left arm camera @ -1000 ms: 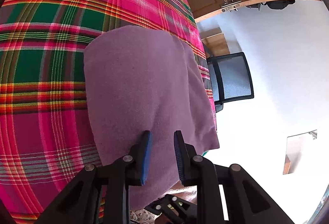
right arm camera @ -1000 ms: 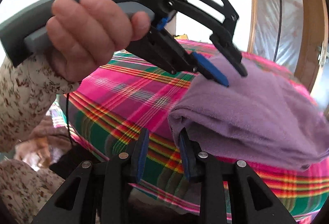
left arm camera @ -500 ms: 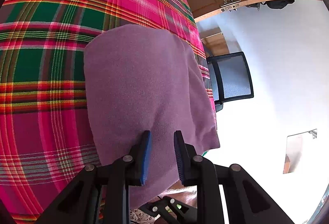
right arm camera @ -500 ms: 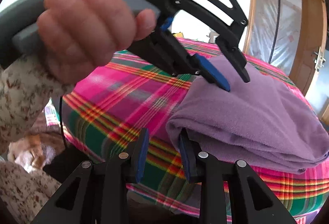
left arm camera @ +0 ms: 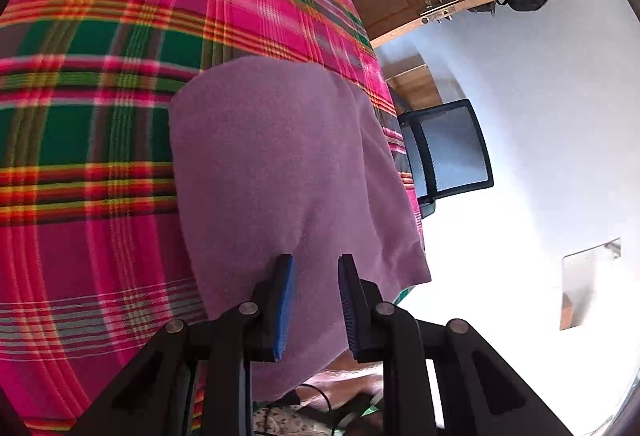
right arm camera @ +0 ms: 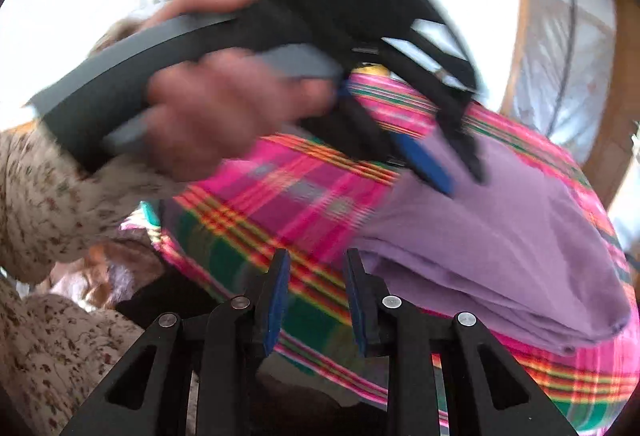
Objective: Fold clothes
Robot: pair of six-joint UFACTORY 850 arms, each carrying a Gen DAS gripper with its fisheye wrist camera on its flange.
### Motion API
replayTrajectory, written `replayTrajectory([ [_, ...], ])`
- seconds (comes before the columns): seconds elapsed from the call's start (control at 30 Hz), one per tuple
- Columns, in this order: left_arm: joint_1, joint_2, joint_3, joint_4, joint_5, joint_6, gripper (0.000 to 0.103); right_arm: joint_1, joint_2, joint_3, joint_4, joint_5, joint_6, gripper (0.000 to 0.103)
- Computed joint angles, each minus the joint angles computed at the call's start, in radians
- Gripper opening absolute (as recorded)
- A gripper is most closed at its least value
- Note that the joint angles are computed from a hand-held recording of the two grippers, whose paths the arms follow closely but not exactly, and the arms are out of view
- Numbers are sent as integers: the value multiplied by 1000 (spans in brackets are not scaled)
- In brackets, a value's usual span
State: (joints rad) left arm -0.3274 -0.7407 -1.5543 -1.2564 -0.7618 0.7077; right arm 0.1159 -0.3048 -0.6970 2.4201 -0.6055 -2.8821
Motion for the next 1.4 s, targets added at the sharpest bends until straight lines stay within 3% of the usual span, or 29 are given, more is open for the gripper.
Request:
replayTrajectory([
  [0.13,-4,48,57,-27,83,60,30,-58,29,14,48,-18,18,29],
  [0.33,0,79,112,-70,106,134,33,-136,53,5,209,-39,-26,29],
  [0.57,-17,98,148,-26,132,137,35,-164,1,-58,413,90,-82,29],
  [0.63,-18,97,153,-8,127,122,35,-200,-26,-84,309,122,39,29],
  [0.73,-22,99,162,26,126,104,35,-247,-36,-92,151,97,214,29],
  [1.1,-11,100,172,25,107,99,37,-257,-25,-127,169,102,203,29],
  [1.3,-15,109,182,39,116,102,37,-289,-114,-283,-53,168,507,29],
  [1.4,-20,107,181,41,121,95,37,-280,-150,-336,-104,211,561,29],
])
